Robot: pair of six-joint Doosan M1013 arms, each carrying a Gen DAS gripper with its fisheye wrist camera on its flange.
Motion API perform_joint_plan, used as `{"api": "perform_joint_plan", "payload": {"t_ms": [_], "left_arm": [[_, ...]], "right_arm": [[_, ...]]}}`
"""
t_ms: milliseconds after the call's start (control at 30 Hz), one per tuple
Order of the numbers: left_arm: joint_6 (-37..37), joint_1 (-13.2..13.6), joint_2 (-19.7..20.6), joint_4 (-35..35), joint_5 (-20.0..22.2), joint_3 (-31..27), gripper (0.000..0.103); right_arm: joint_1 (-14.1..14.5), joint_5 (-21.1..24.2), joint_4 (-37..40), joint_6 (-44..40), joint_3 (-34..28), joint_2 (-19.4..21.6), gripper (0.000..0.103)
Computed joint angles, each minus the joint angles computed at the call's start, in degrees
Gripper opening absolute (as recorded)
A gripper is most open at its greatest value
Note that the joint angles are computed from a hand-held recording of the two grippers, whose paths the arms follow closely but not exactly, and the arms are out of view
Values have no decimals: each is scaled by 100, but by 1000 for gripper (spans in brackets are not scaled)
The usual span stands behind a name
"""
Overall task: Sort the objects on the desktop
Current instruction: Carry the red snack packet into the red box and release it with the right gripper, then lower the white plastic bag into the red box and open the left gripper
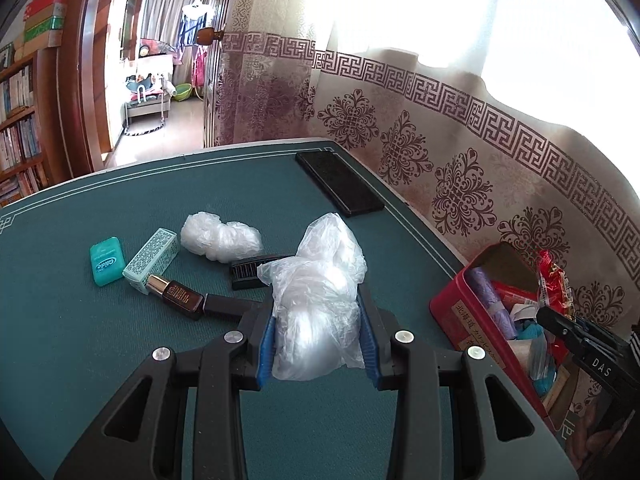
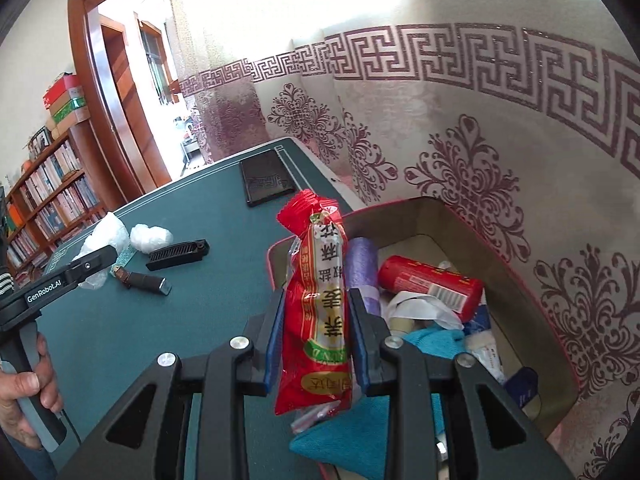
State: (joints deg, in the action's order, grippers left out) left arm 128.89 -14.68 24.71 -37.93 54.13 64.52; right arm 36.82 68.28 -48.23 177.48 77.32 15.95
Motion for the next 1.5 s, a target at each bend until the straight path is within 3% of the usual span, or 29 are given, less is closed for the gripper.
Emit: {"api": "perform_joint_plan", "payload": {"t_ms": [200,333,767,867,900,933,1500], "left_arm": [[190,-80,-92,-1,31,149,38],[143,-38,-56,-231,362,74,38],[171,-261,-232,-300,641,299,38],[219,-354,-283,-262,639,376,38],[233,-385,-297,-242,632,396,38],[239,-414,-308,-222,626,412,38],[109,-856,-247,-162,700,247,38]], "right_arm": [[50,343,-167,431,301,-213,33],[57,537,-186,567,437,-290,33],[-89,356,92,879,935,-526,33],[-62,411,-54,976,970,-557,48],[-42,442,-125,998,973,-557,61],[-22,465,-202,993,969,-547,67],[186,766,-828,1162,980,-479,67]]}}
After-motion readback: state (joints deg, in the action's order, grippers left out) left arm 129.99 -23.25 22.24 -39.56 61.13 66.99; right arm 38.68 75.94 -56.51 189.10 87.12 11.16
